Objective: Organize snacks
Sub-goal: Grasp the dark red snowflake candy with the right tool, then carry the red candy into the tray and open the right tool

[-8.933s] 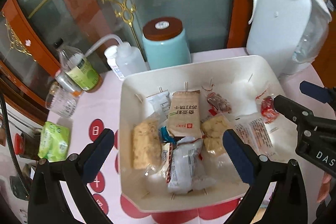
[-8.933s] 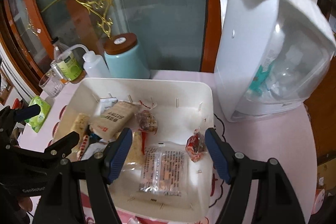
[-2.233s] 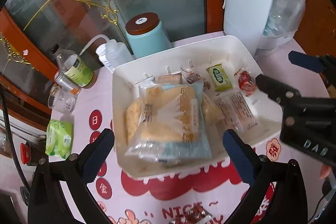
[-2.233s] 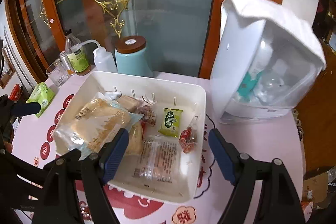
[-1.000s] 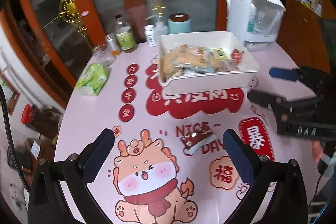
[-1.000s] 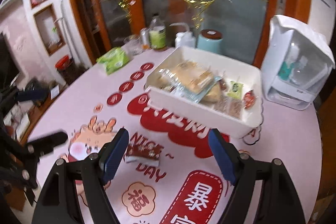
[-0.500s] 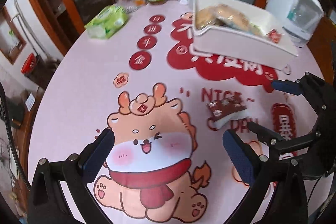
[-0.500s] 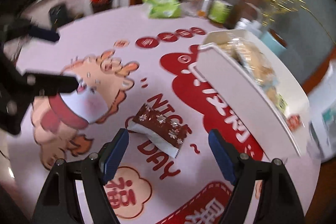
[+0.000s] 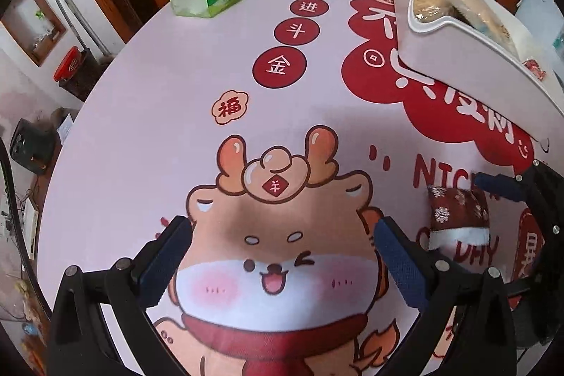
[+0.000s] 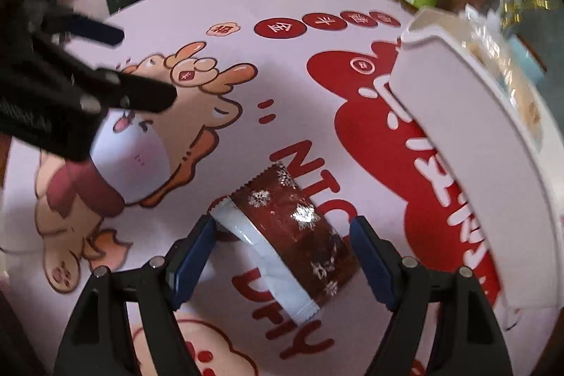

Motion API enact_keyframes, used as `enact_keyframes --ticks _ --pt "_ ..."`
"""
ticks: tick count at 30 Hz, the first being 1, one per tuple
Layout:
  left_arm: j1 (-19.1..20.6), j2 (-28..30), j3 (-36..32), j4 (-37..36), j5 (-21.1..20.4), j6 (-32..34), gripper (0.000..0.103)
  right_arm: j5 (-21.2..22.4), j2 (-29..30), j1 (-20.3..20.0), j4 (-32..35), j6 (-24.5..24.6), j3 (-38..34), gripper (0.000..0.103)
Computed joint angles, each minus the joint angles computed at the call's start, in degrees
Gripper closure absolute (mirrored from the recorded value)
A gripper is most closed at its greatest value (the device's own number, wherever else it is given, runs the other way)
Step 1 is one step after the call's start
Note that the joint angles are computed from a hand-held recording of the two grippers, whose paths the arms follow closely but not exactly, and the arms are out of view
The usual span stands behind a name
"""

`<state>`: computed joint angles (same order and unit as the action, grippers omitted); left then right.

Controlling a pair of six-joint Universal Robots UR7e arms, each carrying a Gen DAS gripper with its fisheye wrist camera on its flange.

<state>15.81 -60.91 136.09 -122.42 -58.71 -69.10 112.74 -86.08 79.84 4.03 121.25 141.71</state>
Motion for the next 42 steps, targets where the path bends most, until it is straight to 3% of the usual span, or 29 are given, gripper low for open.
enact_keyframes --ticks 4,6,9,21,30,39,42 --pt "0.85 1.60 -0.26 -1.50 0.35 1.38 0.001 -1.21 -1.66 -0.72 -0.04 -0.31 0.94 0.044" --pt "1.23 2.31 -0.53 -1.90 0.55 2.04 0.001 -0.62 -1.72 -0.14 0.45 1.09 0.82 0.058" --pt "1.46 3.17 -0.92 -2.02 0.49 2.35 0.001 -0.15 -2.03 0.20 -0.13 2.02 1.07 0.062" --pt "0.16 3.70 -1.97 -0.48 0.07 2.54 0.001 -2.28 -5.94 -2.99 1.76 5.03 1.97 0.066" --pt "-1.89 3.40 -3.24 0.73 -0.36 3.49 0.001 -6.20 -18.08 -4.76 7.78 8.15 3.22 0.066" --pt "-5.85 2.72 -7.23 1.31 0.47 7.42 0.001 -6.61 -34.42 -1.20 19.53 16.50 -0.83 0.066" --pt "-7.21 3.37 -9.88 1.78 2.66 10.11 0.001 -1.48 -34.87 4.64 20.67 20.21 -3.09 0.066"
